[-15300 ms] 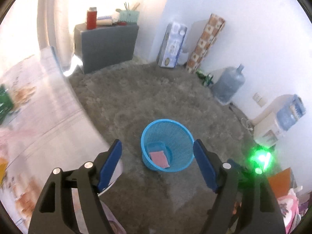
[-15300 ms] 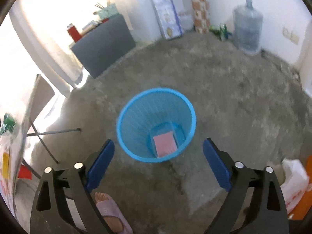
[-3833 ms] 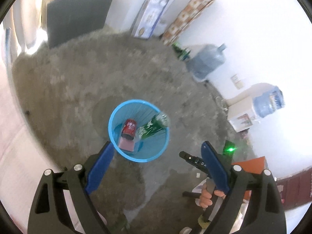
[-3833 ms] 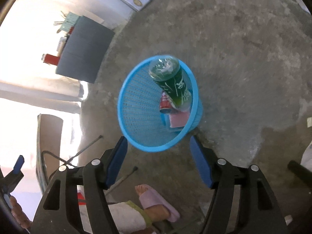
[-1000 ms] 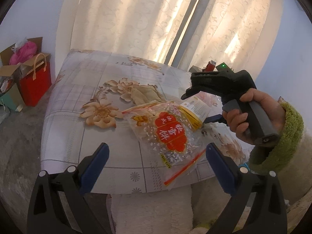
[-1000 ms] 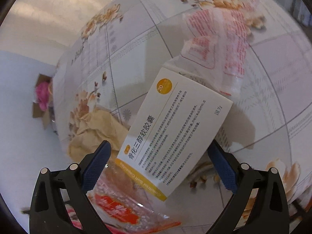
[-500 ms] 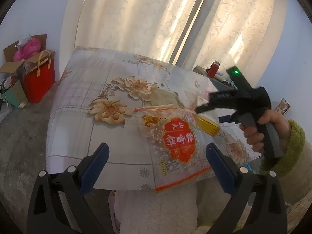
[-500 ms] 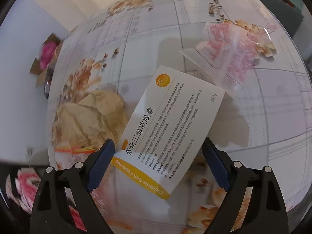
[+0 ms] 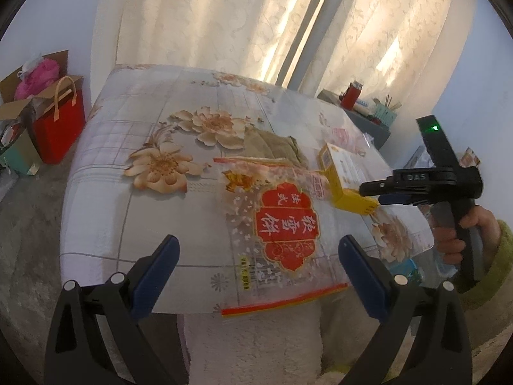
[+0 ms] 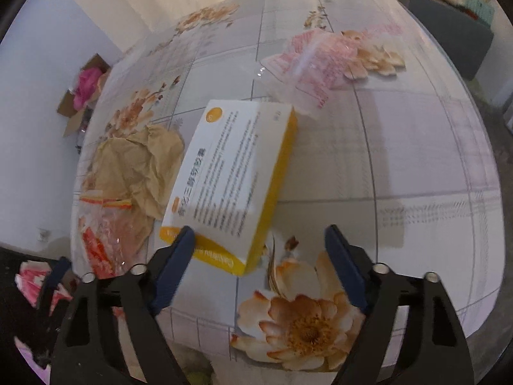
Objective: Collect trash
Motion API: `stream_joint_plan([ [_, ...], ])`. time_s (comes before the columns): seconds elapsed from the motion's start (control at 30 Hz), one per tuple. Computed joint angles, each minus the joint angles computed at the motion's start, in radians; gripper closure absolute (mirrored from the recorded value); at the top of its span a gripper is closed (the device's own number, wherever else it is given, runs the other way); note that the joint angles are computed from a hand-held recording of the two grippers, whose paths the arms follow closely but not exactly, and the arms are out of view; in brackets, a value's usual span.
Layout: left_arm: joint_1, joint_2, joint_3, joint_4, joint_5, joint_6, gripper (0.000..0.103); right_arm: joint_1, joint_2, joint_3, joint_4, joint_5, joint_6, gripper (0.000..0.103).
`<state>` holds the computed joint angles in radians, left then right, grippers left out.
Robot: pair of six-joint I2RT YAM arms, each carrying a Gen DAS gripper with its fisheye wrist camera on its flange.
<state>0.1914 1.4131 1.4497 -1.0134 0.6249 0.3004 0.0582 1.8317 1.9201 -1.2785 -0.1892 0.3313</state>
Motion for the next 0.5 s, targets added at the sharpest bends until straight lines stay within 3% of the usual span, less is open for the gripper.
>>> stream_joint_plan([
  [0.27, -0.067, 0.029, 0.008, 0.03, -0.085, -0.028, 0.006, -0.09, -0.15, -0.193, 0.069, -0.091, -0.009, 0.038],
  [0.33, -0.08, 0.041, 0.015, 0.032, -0.105, -0.044, 0.006, -0.086, -0.174, -0.214, 0.055, -0.043, -0.02, 0.047],
  [0.4, -0.091, 0.054, 0.027, 0.032, -0.119, -0.055, 0.006, -0.07, -0.194, -0.23, 0.05, 0.018, -0.033, 0.047],
  [0.5, -0.107, 0.069, 0.042, 0.037, -0.144, -0.063, 0.006, -0.069, -0.223, -0.251, 0.058, 0.015, -0.024, 0.044],
])
